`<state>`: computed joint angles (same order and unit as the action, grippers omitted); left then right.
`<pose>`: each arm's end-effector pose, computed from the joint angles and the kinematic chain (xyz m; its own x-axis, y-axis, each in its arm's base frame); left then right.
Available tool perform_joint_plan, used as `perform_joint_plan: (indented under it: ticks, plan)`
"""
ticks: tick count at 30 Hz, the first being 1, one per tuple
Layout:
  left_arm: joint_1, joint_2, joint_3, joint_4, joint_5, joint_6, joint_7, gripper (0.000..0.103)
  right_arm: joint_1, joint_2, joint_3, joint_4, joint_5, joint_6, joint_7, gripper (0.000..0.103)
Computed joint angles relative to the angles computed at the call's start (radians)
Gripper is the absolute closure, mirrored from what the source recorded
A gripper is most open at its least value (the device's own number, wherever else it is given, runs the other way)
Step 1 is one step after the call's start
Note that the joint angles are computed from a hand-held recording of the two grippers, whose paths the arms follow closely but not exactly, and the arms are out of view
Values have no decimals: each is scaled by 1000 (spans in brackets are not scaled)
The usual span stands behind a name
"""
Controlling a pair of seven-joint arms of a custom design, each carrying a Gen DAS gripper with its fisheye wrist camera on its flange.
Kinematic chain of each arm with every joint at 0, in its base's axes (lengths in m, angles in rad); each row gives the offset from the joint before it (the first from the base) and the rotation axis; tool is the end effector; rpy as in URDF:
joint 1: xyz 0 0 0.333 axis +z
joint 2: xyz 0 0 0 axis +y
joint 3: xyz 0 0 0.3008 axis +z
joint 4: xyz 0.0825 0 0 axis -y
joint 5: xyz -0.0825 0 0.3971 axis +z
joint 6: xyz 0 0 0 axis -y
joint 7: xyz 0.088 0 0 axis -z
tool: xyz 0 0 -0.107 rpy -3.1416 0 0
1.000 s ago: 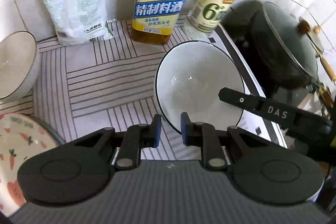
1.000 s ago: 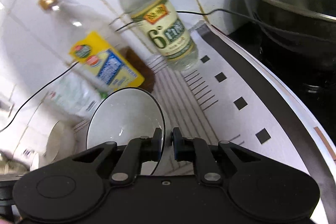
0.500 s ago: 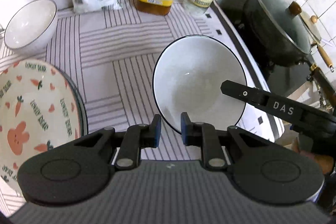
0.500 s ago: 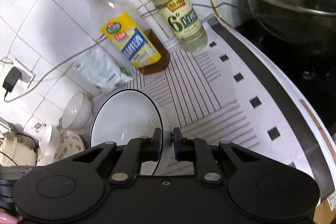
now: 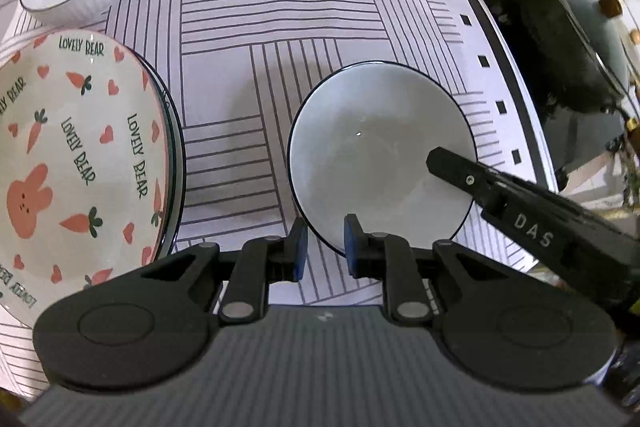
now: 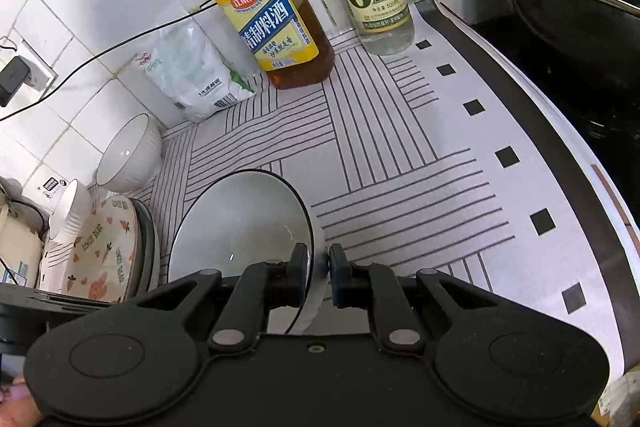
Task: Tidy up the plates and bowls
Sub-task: 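Carry the white bowl with both grippers beside the plate stack and open, then move both grippers to the second white bowl by the wall and close on its rim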
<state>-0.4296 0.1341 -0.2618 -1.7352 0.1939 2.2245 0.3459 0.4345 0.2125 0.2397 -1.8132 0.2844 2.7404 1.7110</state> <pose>0.5056 -0.4005 0.5156 0.3868 -0.8807 0.2735 -0.8524 -0.4546 -0.2584 0.5388 0.4021 0.4879 0.3807 -0.8416 -0.3832 -0.8175 -0.1126 -0.5648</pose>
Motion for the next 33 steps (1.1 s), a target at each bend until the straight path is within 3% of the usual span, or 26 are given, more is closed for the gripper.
perform_joint_plan:
  ticks: [5,9,11,14,18,27,33]
  plan:
    - [2,-12,0,1,-1,1,-5,82,8,24,-13,39,-29,-38,70,84]
    - [8,-48,-4,-11,6,2,20,71,-10,-1,5,21,50,-12,89,68]
    - [11,-72,-8,-19,21,-6,24,69,2,-24,-7,11,18,-9,112,68]
    - [24,-115,-15,-43,21,-4,40,64,27,-63,-26,4,-79,-22,151,60]
    - [47,-192,-27,-95,31,1,43,55,40,-91,-20,11,-91,-54,117,41]
    - [119,-375,-63,-210,77,-36,90,34,114,-130,-20,-2,-250,-37,287,31]
    - [187,-502,-82,-314,115,-31,136,21,155,-84,-6,86,-341,-33,328,29]
